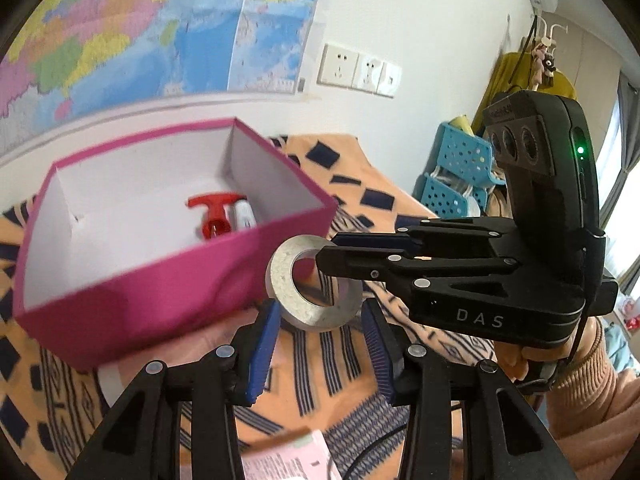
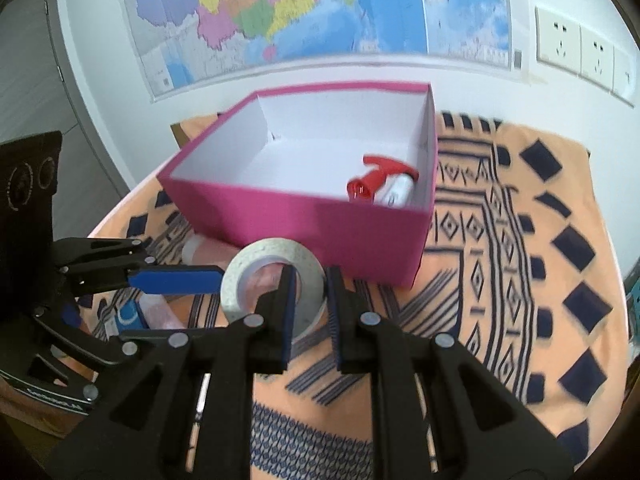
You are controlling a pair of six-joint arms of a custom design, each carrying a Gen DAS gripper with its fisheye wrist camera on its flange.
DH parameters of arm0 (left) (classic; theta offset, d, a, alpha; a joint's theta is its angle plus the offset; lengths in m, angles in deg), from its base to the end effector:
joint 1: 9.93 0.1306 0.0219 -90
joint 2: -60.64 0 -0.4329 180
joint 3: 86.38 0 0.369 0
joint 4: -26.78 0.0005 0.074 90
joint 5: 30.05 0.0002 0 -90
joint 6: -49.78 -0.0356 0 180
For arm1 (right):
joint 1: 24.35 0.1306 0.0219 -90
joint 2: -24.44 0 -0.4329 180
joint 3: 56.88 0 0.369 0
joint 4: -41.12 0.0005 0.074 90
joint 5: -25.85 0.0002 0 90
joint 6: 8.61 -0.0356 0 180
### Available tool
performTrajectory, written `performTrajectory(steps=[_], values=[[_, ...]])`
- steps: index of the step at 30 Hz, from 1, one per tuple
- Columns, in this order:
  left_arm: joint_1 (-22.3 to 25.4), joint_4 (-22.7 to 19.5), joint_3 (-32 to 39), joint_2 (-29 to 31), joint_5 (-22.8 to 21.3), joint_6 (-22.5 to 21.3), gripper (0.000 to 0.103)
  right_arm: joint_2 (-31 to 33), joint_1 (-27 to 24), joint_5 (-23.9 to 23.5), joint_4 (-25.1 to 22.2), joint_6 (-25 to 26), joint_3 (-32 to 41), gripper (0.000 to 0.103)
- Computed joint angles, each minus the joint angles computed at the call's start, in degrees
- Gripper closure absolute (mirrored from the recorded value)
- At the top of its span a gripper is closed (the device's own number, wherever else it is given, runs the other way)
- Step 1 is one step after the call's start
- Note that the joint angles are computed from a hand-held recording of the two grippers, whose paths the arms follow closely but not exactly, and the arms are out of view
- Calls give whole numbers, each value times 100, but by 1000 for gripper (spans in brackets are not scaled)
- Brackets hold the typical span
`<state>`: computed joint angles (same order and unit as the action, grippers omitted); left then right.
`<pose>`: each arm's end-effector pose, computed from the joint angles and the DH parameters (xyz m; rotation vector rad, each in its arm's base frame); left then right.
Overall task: Organize rigid objects
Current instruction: 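Carry the tape roll up over the magenta box with the right gripper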
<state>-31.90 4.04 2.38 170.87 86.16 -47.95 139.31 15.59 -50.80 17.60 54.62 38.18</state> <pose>0.5418 -0.2361 0.3277 0.8165 2.1878 -0.6585 0.4886 0.3978 0.3236 -0.1497 2.3189 0.3236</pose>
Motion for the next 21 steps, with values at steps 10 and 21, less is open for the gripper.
performTrajectory(steps=[10,21], values=[[12,-36,503,215,-96,-32,60,36,-154,138,-8,227,322,86],[13,-237,1032,470,-175,7,60,144,-328,101,-125,306,639,86]])
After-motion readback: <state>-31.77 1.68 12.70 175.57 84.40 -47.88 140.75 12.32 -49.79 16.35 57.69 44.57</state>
